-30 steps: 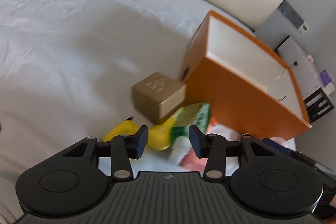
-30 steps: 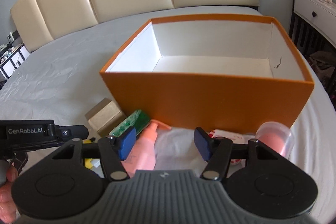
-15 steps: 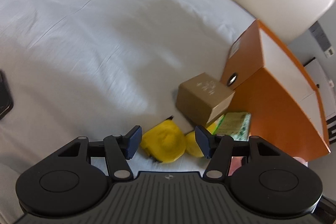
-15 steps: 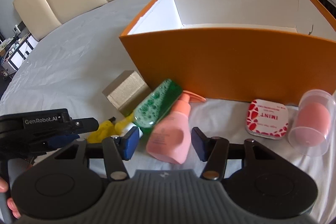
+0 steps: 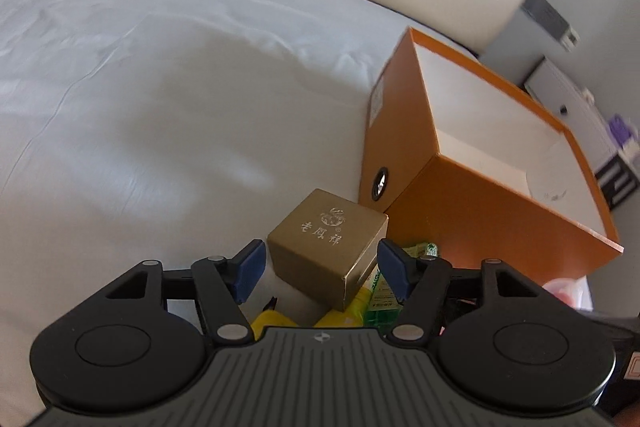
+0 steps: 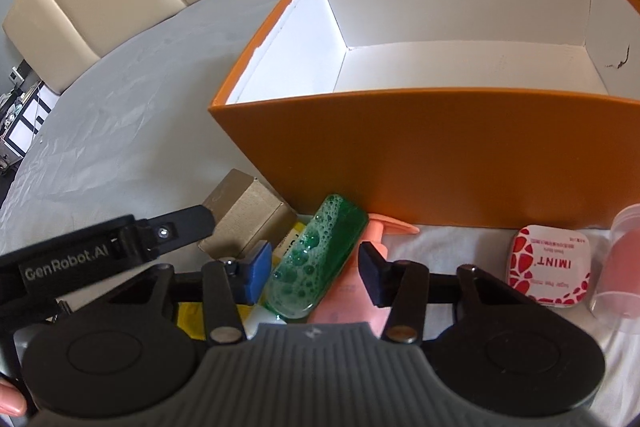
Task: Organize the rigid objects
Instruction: 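Grasp the gold cube box with the left gripper while the right grasps the green soap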
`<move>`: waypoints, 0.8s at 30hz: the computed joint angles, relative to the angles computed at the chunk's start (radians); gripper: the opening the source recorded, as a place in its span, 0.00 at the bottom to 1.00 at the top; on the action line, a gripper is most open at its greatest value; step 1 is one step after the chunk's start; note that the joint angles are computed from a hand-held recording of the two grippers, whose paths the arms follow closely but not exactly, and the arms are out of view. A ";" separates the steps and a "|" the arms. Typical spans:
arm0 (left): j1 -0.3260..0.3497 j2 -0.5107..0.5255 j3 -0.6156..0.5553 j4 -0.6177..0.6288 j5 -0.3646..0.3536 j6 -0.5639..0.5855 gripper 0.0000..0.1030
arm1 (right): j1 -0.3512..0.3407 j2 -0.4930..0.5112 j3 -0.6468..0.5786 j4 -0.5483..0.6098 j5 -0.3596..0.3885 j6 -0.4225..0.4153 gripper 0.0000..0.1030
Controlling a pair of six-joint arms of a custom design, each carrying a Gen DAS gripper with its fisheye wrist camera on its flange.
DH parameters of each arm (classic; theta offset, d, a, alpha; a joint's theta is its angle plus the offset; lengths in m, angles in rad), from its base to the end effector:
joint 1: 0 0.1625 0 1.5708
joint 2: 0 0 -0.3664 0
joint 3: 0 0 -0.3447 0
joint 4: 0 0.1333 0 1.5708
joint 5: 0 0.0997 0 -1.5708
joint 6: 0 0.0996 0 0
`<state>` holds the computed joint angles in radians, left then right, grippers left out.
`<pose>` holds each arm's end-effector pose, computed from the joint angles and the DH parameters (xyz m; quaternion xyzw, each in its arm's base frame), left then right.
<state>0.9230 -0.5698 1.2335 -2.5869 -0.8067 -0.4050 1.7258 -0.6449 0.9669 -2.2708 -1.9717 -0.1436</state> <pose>-0.2602 -0.6790 0.1147 0.0458 0.9147 -0.3250 0.2356 0.2085 -0.7228 0.2252 0.1062 -0.9574 0.1852 0.1945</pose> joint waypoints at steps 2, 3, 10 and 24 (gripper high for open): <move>0.007 0.019 -0.038 0.029 0.000 0.048 0.75 | 0.006 0.006 0.001 -0.012 -0.017 -0.014 0.46; 0.012 0.026 -0.057 0.048 -0.009 0.072 0.78 | 0.009 0.007 0.005 -0.018 -0.022 -0.026 0.46; 0.043 0.069 -0.143 0.121 -0.053 0.184 0.88 | 0.006 0.015 -0.006 0.019 -0.003 -0.042 0.38; 0.042 0.039 -0.060 -0.015 -0.056 0.187 0.73 | 0.011 0.030 -0.003 0.010 -0.032 -0.055 0.36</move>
